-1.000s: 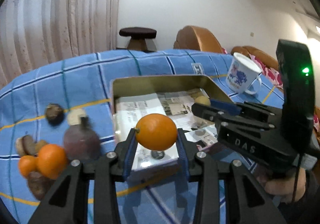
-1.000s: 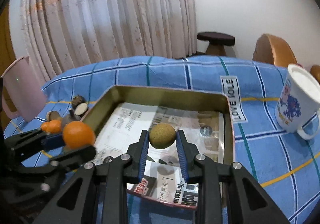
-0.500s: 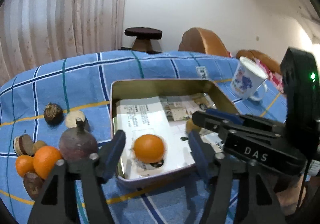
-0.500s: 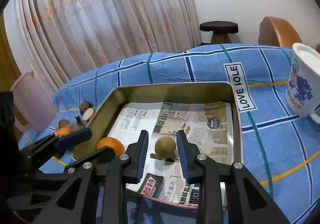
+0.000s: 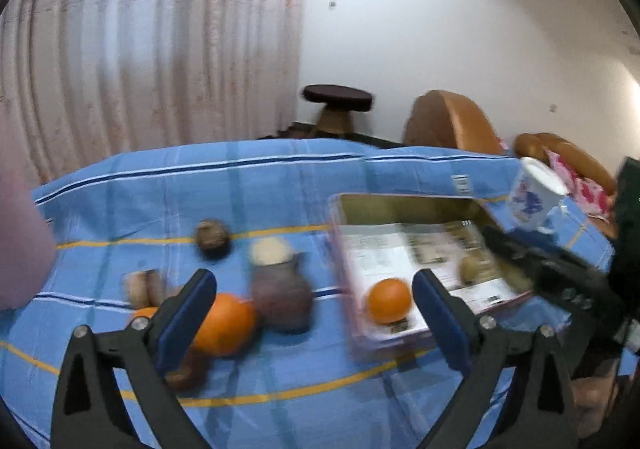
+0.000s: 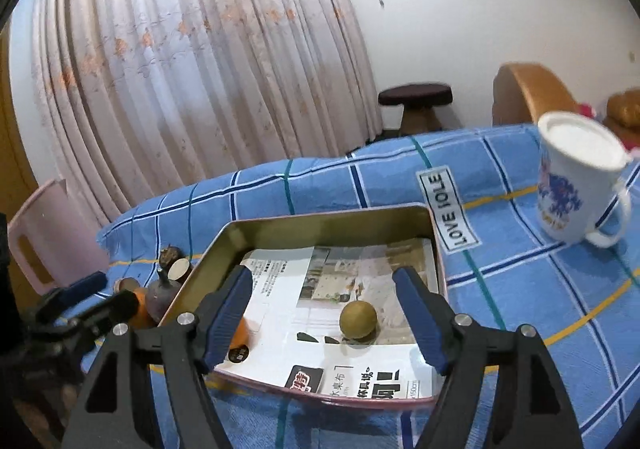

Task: Organize fruits
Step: 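Grasp the brown mangosteen with the left tool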

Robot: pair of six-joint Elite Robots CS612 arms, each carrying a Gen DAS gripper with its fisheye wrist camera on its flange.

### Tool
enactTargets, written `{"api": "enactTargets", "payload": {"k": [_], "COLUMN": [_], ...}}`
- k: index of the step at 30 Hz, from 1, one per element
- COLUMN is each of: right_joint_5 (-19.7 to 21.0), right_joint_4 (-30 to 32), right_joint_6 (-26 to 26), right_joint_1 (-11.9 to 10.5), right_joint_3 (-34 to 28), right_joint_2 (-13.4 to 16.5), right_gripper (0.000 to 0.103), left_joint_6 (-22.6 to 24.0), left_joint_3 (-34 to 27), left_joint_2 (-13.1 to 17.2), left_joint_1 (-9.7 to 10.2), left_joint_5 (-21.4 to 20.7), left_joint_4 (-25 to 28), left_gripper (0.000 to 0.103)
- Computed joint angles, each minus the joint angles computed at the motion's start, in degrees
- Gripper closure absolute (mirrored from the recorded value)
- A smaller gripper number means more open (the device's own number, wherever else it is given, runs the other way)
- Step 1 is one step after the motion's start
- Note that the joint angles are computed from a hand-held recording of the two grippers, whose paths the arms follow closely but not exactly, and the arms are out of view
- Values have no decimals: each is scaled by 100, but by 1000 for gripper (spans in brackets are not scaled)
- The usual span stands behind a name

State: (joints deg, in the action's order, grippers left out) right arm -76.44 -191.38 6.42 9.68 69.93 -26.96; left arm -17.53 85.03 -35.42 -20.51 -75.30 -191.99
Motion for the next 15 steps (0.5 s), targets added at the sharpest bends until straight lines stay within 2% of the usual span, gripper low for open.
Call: {"api": "enactTargets", "payload": {"k": [2,8,12,15], "right_joint_5": [-130,-185,-268,-173], "right_joint_4": [-139,-370,-414,-308], "right_joint_6": [-148,-440,-843,-927], "right_joint_1": [46,173,323,401], "right_joint_3": [41,164,239,267], "right_joint_2": [-13,-68,-98,-117], "right_gripper": [27,27,27,27], "left_joint_6": [-11,-112,-269,-98], "left_joint_3": [105,409,571,690], "left_joint_2": [-41,-176,-258,-310], "left_joint_1": [68,301,418,483], "left_joint_5": [123,205,63,-212], "left_joint_4": [71,185,221,206], "left_gripper": [2,2,2,2]}}
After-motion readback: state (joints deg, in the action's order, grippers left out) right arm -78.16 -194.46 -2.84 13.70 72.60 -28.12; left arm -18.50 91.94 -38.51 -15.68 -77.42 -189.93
